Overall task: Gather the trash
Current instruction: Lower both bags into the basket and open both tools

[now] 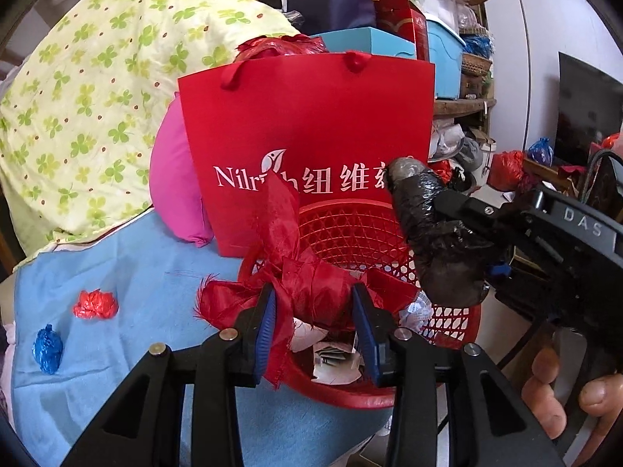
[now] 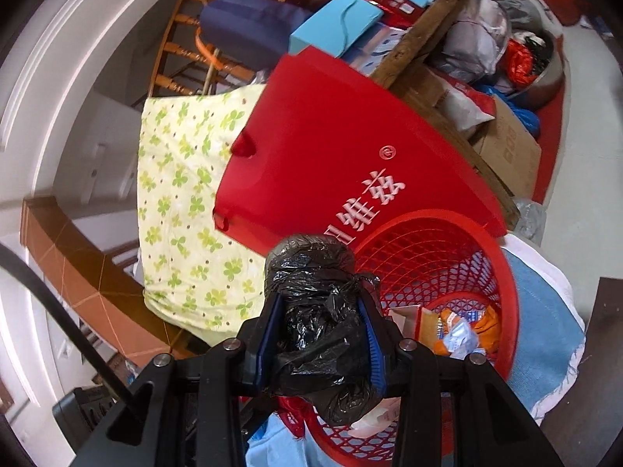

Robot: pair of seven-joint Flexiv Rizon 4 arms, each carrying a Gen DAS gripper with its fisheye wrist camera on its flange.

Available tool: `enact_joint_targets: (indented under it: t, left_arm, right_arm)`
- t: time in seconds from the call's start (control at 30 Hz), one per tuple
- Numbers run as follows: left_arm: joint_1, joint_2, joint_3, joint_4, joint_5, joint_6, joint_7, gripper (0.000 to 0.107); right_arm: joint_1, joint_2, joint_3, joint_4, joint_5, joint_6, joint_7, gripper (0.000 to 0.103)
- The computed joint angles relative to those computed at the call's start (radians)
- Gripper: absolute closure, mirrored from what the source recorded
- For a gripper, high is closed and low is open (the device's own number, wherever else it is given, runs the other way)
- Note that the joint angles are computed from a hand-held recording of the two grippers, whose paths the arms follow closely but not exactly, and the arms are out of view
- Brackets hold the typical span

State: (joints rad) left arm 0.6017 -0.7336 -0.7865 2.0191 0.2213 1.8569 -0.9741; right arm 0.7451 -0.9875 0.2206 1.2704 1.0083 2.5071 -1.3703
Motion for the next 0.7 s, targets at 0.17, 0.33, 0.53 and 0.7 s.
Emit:
enact_joint_targets:
  t: [0.17,0.33,0.53,0.7]
  left_arm:
    - [-0.04,0.002,0.038,-0.013,-0.007,0.001,0.003,0.055]
    - [-0.051,0.001,0.051,-0.018,-0.015,-0.007,0.004,0.051]
    - [-0.035,-0.001,0.051,-0.013,-0.014,-0.003,0.004,0.049]
    - [-0.005,-0.003,0.044,-0.001,-0.017,-0.008,0.001,0.048]
  right_arm:
    - [-0.018,-0.007,0.009,0.032,-0.026,0.022,0.113,0.043]
    - [-0.011,-0.002,-0.003,0.036,-0.019,0.022,0.107,0.043]
    - [0.002,0.0,-0.01,-0.007,0.023,-0.003,0.01,0.043]
    - [0.014,-0.006,-0.006,-0.091,0.093,-0.032,-0.176,0.043]
